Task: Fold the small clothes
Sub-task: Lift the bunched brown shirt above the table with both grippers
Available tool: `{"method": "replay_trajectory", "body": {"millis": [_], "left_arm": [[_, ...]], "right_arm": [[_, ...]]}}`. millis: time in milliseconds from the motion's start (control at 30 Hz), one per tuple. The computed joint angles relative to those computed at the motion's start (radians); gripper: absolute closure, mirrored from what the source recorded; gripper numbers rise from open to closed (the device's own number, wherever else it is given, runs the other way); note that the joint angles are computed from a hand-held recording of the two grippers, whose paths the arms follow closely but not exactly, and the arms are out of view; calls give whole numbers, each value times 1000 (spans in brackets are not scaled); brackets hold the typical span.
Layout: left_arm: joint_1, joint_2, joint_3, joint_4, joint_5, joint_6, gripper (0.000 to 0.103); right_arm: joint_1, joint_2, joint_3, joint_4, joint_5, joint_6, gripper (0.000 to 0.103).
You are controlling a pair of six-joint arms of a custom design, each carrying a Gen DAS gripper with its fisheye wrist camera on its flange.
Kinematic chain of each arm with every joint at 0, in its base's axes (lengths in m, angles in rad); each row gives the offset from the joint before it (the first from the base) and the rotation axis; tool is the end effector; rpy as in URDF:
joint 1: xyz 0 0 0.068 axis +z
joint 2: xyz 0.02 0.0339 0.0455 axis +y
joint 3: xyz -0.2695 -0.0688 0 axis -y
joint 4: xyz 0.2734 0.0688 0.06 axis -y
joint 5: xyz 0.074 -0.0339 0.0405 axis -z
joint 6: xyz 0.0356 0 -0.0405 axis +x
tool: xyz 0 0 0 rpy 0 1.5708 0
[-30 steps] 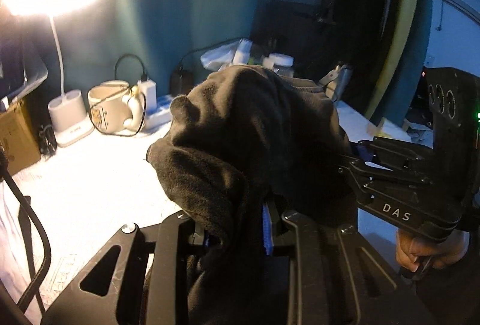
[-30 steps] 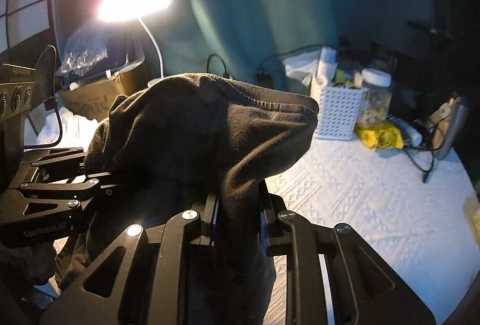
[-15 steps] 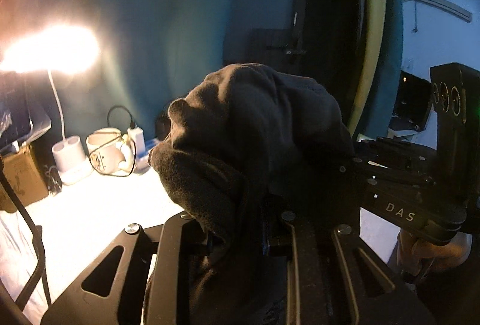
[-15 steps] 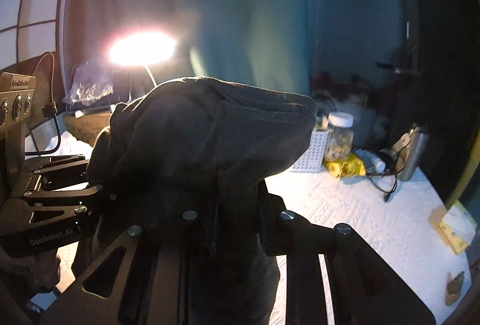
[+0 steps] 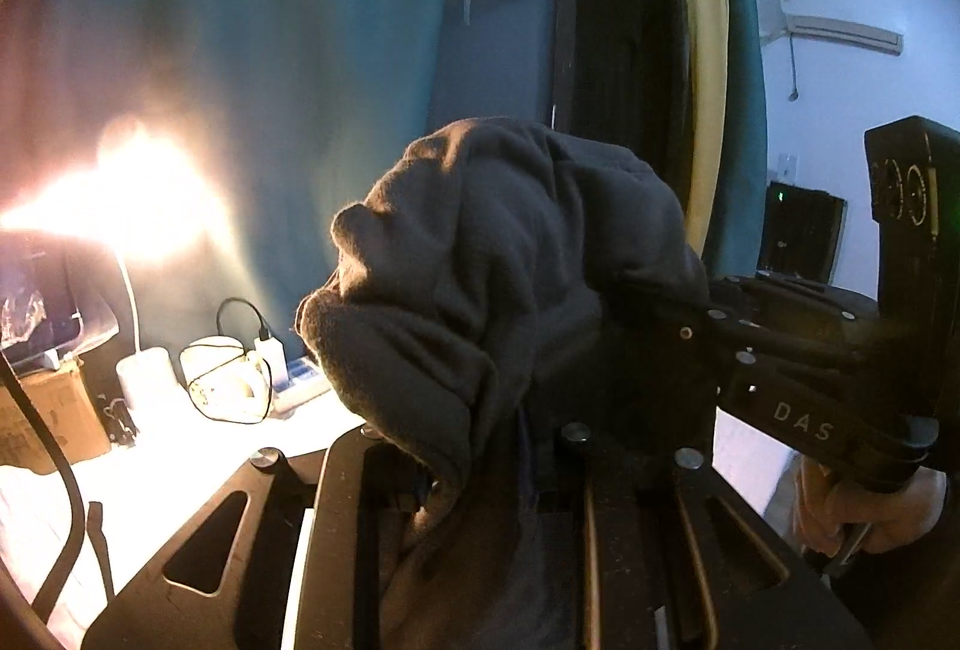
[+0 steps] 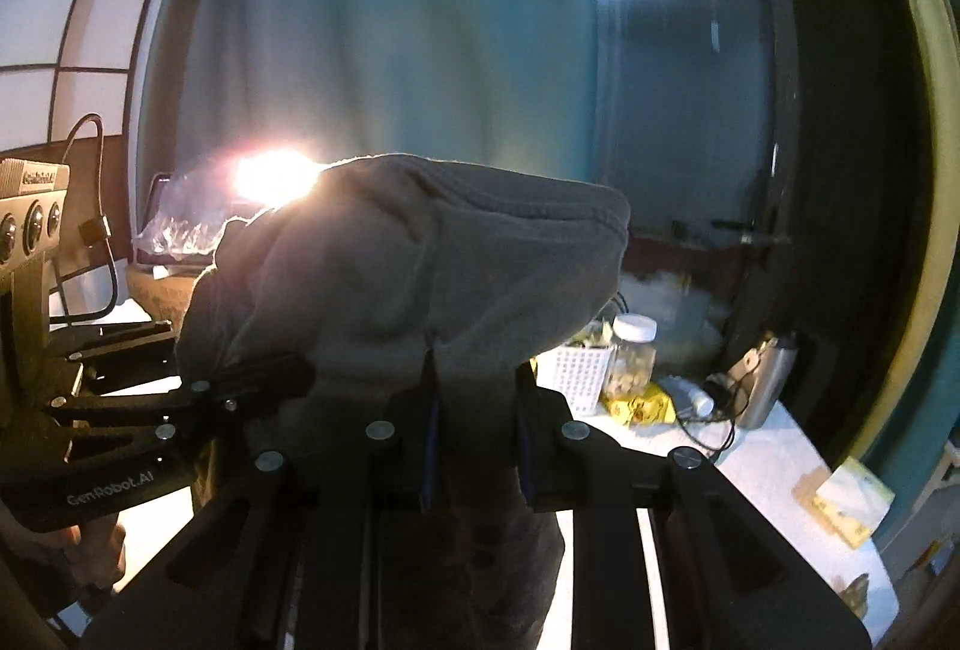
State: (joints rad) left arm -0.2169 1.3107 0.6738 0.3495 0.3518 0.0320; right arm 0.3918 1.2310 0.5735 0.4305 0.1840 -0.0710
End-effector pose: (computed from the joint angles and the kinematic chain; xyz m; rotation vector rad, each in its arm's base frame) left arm 0.2993 -0.0785 0.2291 0.4730 1.8036 -0.4546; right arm 0.2700 0.1045 0.2235 -0.2826 1.7720 0.0643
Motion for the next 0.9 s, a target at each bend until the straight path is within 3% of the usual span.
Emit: {"method": "replay_trajectory", "body": {"millis": [400, 900], "left_arm": [[166, -65, -86, 115, 154, -31, 83], [482, -152, -166, 91, 305, 32, 83]], "right_arm": [[201, -55, 7, -1, 189, -38, 81], [416, 179, 162, 61, 231, -39, 81]]}}
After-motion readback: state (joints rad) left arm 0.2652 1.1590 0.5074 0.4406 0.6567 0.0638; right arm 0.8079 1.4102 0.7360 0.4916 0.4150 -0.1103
